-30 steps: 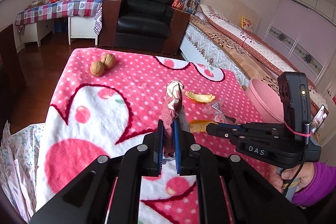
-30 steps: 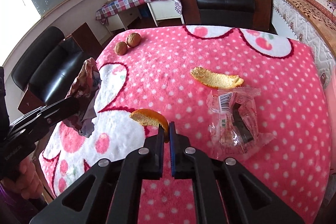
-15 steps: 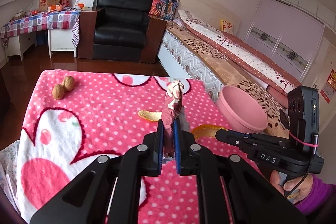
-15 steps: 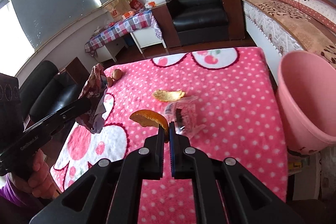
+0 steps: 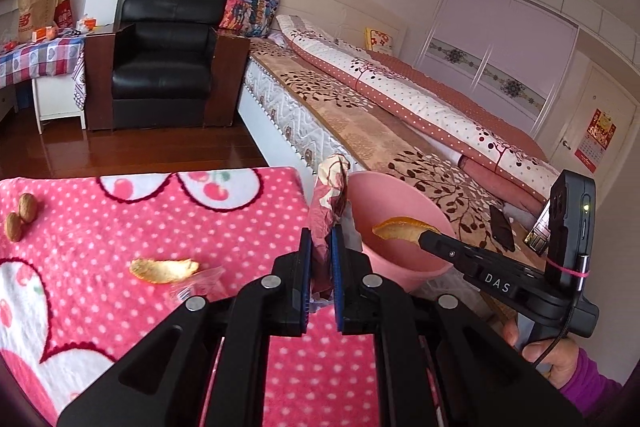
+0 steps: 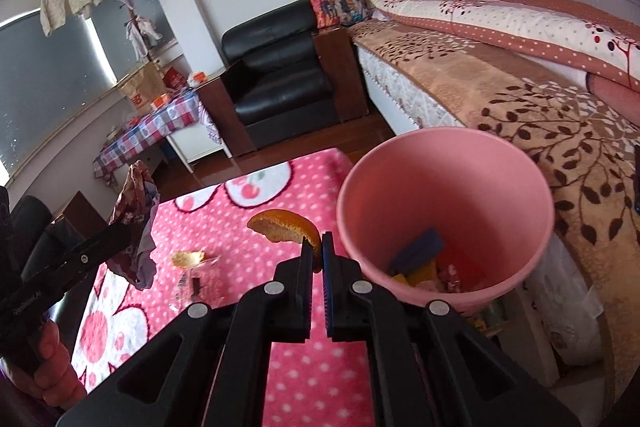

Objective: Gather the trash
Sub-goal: 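Carry foil wrapper and orange peel over the pink bucket with both grippers, then open both grippers to drop the items into the pink bucket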

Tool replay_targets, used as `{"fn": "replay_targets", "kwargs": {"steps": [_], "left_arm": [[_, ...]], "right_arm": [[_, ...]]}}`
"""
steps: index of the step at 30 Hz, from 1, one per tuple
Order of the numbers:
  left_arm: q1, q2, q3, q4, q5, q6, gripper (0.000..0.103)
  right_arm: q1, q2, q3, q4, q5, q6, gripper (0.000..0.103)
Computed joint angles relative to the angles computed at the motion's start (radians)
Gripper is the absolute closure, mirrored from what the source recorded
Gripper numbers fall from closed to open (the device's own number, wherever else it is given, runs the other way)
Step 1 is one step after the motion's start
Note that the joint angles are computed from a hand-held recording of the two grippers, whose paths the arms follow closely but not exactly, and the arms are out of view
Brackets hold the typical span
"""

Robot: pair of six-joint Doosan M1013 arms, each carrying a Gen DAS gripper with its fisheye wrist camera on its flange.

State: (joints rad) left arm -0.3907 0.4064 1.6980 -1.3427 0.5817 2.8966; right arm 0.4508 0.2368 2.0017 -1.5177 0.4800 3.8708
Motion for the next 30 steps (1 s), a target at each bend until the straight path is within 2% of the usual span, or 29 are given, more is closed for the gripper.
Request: {"fn": "replay_targets", "kwargs": {"steps": [6,13,28,29,30], "left_arm": [[-0.054,0.038,-0.052,0.021,0.012,-0.02,0.094],[-0.108,0.088,-0.11,0.106,0.004,-0.094,0.094],[-0.167,0.155,-0.172,0.243,-0.044,-0.213,0.094],[-0.168,0.156,-0.173,0.247,-0.05,-0.219,0.092],[-0.169,0.158,-0.175,0.253,-0.054,-0.227,0.09]], "right_arm": [[-0.037,-0.009,0.026,0.027,0.05,0.008,0.099],[-0.074,0.001,0.04,0.066,0.049,-0.011,0.099],[-0.121,0.034,0.046,0.109,0.02,-0.028,0.098],[-0.123,0.036,0.046,0.108,0.017,-0.028,0.094],[-0.124,0.036,0.048,0.098,0.015,-0.016,0.084]]}}
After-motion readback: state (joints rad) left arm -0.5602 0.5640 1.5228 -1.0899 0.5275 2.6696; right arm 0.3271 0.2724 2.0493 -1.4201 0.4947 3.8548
